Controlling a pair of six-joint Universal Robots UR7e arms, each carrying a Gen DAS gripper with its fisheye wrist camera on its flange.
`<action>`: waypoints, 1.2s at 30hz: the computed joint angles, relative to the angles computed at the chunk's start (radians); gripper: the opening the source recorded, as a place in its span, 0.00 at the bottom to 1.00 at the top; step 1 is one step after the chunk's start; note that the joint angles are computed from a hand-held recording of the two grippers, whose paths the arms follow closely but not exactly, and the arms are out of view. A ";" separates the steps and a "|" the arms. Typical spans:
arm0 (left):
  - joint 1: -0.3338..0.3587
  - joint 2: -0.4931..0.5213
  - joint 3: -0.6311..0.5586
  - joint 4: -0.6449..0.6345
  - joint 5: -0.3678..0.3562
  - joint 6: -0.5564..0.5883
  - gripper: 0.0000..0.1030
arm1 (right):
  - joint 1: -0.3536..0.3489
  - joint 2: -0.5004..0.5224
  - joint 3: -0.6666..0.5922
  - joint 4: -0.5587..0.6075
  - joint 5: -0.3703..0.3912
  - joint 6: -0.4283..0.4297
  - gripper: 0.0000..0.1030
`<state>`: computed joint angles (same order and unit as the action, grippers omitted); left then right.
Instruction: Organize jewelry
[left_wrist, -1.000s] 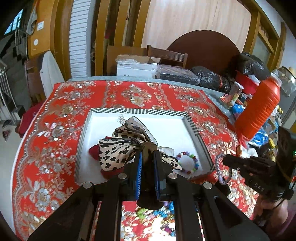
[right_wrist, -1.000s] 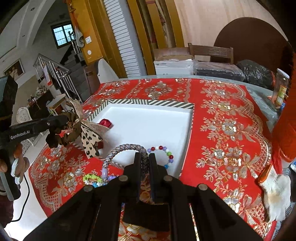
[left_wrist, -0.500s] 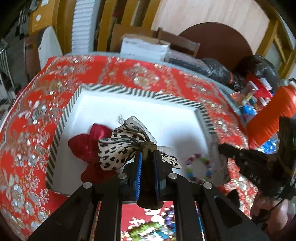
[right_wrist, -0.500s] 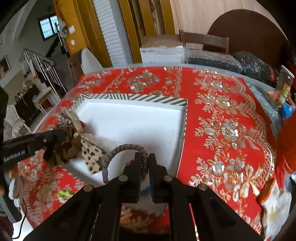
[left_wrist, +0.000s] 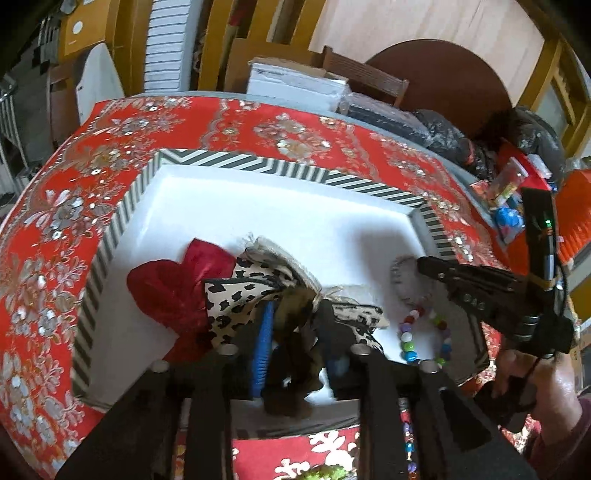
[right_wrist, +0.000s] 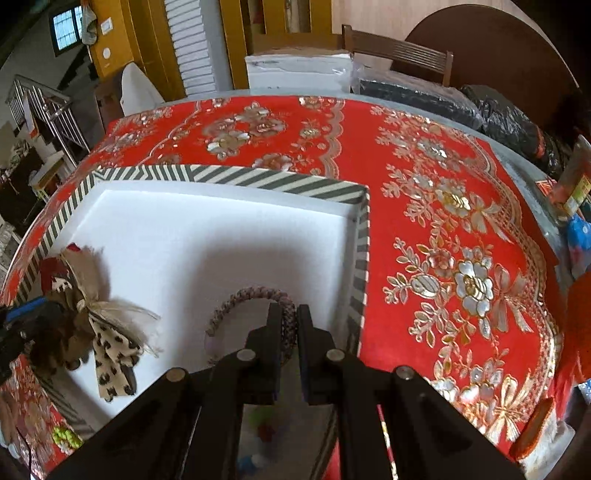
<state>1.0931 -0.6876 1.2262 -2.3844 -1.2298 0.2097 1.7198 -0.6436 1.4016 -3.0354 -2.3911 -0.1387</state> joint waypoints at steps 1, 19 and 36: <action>0.000 -0.001 0.001 -0.002 -0.002 0.001 0.24 | 0.000 0.000 0.000 0.003 0.006 -0.001 0.12; -0.048 -0.088 0.152 -0.145 0.082 0.083 0.25 | 0.057 -0.104 0.176 -0.089 0.056 0.027 0.40; -0.066 -0.250 0.306 -0.146 0.059 0.063 0.25 | 0.162 -0.241 0.465 -0.243 0.014 0.029 0.57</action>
<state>1.0269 -0.9381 1.5327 -2.5300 -1.1709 0.2726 1.8821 -0.8847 1.8669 -3.2779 -2.3770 -0.1097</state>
